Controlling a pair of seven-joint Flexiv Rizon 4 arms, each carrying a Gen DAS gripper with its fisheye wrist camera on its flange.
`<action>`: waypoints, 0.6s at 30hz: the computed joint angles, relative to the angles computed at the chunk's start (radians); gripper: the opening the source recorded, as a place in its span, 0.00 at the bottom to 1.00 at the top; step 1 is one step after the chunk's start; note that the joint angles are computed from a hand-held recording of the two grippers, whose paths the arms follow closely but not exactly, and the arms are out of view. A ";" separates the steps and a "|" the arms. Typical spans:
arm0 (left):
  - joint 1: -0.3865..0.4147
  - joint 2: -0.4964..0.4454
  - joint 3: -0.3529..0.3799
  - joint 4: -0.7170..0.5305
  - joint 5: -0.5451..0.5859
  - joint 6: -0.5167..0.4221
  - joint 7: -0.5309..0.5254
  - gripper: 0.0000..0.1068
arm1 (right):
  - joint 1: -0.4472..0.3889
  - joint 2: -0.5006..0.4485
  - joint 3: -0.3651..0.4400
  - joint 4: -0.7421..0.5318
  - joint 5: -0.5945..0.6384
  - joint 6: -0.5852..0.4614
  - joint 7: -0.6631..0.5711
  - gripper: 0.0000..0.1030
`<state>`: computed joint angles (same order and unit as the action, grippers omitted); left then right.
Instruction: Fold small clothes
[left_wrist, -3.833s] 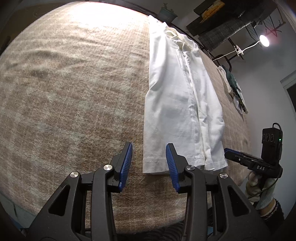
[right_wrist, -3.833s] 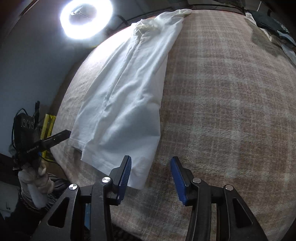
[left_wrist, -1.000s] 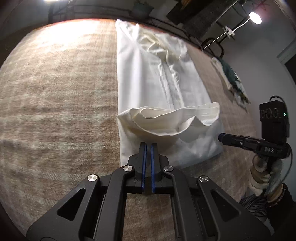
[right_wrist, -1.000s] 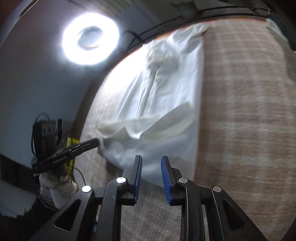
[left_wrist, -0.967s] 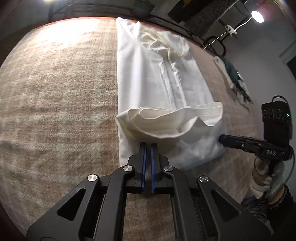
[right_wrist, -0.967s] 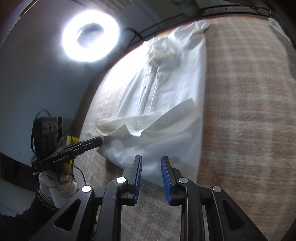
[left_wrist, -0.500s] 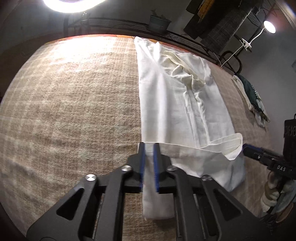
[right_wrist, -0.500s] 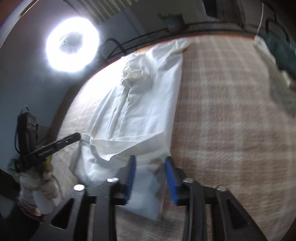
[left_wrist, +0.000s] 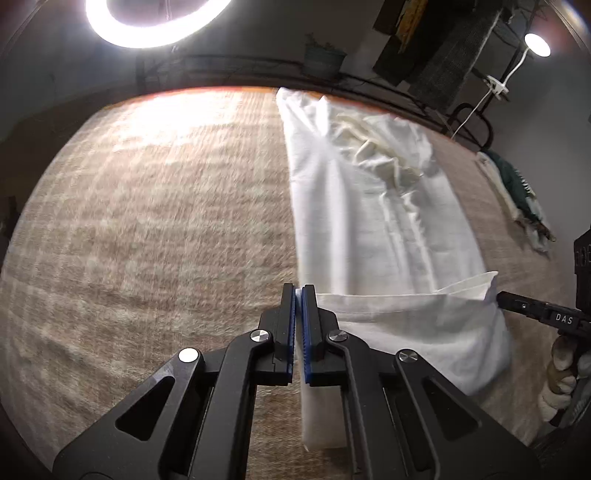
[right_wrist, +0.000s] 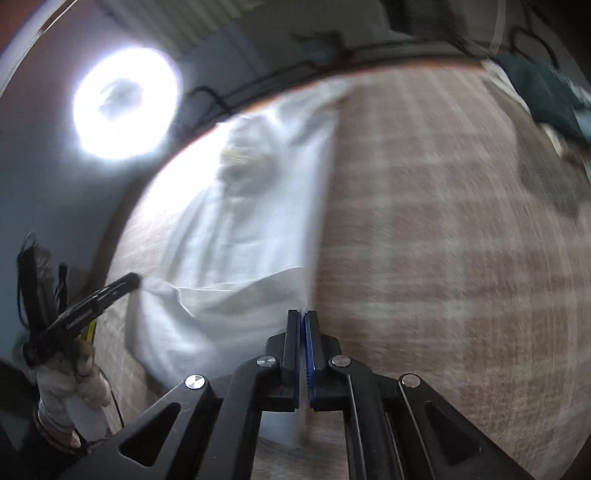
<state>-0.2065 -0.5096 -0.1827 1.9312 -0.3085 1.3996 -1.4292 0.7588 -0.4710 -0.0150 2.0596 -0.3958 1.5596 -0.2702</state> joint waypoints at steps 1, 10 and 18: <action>0.013 -0.005 -0.015 0.002 -0.019 -0.011 0.005 0.01 | -0.007 0.000 0.006 0.002 0.008 -0.014 0.005 0.00; -0.018 0.056 0.032 0.002 0.033 -0.013 -0.078 0.01 | 0.095 0.046 -0.157 0.045 -0.048 0.079 -0.021 0.31; 0.011 0.011 -0.075 -0.105 -0.059 -0.078 0.072 0.27 | -0.055 -0.020 -0.069 -0.079 0.026 0.091 -0.100 0.31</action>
